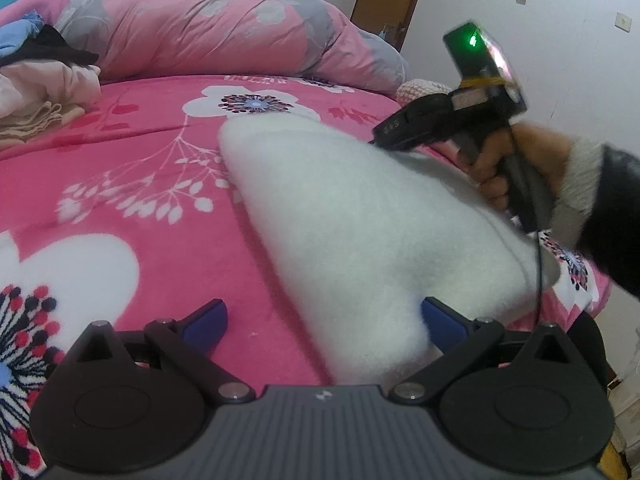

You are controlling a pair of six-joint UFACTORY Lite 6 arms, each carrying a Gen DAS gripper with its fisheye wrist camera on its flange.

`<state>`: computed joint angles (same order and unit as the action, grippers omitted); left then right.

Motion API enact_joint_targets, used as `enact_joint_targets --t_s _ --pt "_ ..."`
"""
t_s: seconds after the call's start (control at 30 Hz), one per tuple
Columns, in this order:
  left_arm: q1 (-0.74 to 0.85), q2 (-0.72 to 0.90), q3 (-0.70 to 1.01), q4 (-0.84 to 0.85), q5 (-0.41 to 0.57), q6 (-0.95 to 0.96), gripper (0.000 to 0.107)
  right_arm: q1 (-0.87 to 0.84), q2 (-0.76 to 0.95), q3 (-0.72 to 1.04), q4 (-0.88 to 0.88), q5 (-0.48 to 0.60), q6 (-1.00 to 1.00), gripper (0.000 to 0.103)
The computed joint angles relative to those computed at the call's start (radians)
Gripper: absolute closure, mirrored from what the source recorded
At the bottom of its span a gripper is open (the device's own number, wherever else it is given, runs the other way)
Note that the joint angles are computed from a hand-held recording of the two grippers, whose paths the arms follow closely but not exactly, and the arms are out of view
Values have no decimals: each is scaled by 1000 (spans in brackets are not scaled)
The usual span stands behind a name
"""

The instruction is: Fold clothes

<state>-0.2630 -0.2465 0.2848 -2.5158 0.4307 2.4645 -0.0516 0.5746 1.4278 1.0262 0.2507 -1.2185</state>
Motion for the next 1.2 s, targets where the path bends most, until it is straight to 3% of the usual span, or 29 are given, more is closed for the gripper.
enact_joint_targets --t_s 0.1,0.23,0.37,0.47,0.57,0.67,0.77,0.87,0.93,1.0,1.1,1.2 --pt "3 -3 -1 17 -3 -9 4 -15 12 93 -93 94 171 91" --pt "12 2 8 54 -5 -37 4 1 59 234 -41 212 178 91" --pt "21 9 17 89 -6 -62 4 61 243 417 -304 192 428 91" --pt "25 14 24 112 -8 -78 4 47 307 483 -295 213 456 90" --pt "23 22 34 122 -13 -79 4 55 226 408 -186 190 346 87" --pt "21 30 44 138 -20 -91 4 58 215 400 27 284 110 87" --pt "15 22 48 151 -38 -109 4 105 317 472 -73 282 178 88" --pt "3 14 50 144 -56 -110 4 102 316 460 -47 276 154 88" --pt "0 18 50 129 -54 -100 4 87 212 346 0 266 100 87" --pt "-1 21 52 125 -53 -99 4 64 55 161 132 262 -75 87" --pt "-2 26 54 120 -51 -95 4 -52 -199 -133 321 402 -345 84" --pt "-7 22 56 119 -62 -98 4 -177 -321 -290 329 569 -498 74"
